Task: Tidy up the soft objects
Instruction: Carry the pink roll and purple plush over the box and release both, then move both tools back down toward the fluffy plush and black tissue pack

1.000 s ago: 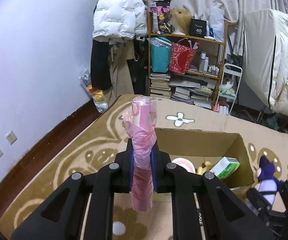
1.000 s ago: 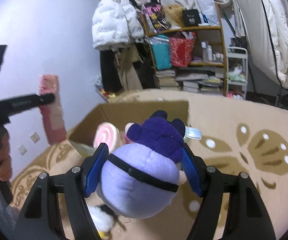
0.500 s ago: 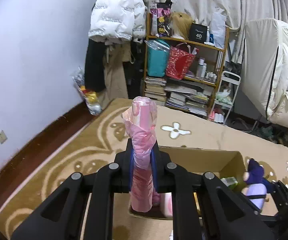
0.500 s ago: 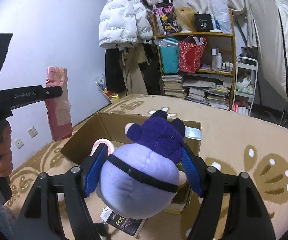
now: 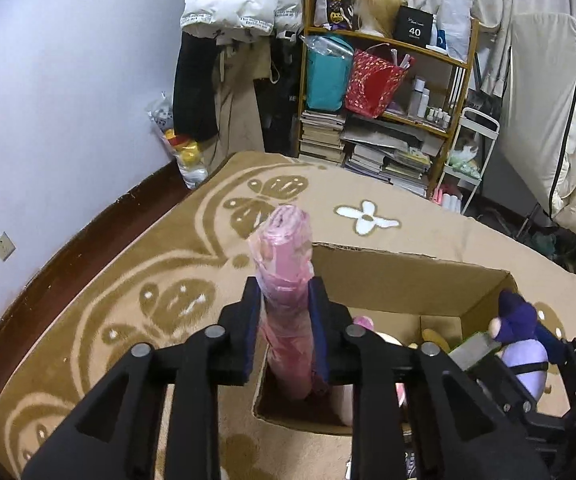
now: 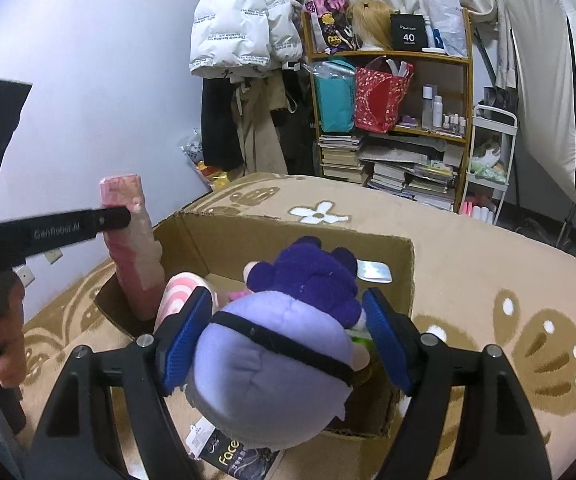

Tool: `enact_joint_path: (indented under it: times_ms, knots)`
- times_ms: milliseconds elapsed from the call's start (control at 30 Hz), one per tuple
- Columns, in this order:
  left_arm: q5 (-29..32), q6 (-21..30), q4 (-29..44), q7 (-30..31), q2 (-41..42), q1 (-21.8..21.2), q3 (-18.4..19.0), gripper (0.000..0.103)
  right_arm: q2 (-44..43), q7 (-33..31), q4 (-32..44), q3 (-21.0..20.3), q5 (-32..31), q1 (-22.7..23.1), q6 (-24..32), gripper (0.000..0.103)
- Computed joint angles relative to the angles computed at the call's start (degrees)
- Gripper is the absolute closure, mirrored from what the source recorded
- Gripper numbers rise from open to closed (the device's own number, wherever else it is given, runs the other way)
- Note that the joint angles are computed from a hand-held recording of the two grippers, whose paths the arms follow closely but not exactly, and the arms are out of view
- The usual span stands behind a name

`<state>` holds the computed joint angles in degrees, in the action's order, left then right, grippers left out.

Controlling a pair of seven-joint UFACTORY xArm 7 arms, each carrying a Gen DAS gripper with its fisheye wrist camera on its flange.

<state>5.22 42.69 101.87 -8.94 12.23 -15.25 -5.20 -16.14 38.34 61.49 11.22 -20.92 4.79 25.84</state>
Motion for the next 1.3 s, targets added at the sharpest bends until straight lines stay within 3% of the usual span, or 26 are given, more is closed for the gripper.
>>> enact_joint_path:
  times_ms: [33,100,167,300,400,700,1300]
  knots:
    - [1.1,-0.39,-0.46,-0.52,-0.38,-0.26,0.27,0.066,0.03,-0.11,0.03,-0.02,-0.09,-0.01,0.0,0.02]
    - [3.75,-1.73,-1.86,-2.19,-1.53,-0.77,0.75,0.038,0.45,-0.85,0.65,-0.24,0.2,0.2,0.71,0.019]
    - [5.22,-3.65,-3.43,-3.01,-2.71,-0.7,0.87,0.03,0.65,-1.57,1.37,-0.59,0.88,0.51,1.31,0.017]
    - [7.18,-1.97,-3.25,-3.9,-3.03,-0.58,0.92,0.012,0.75,-0.67,2.11,-0.35,0.37,0.14,1.79,0.001]
    - [8.35,-2.68,-4.68,-4.8,-4.25,-0.28,0.95,0.002,0.18,-0.48,2.25,-0.35,0.3,0.19,2.49,0.0]
    - [10.64,-2.61,-8.26,-3.52,-8.26,0.49,0.0,0.0,-2.65,0.13,1.87,0.3,0.0,0.07,6.31,0.0]
    - [1.77,2.3,-19.52,0.64,-19.51,3.68,-1.17,0.0,-9.96,0.92,-2.4,1.95,3.14,0.01,10.55,0.0]
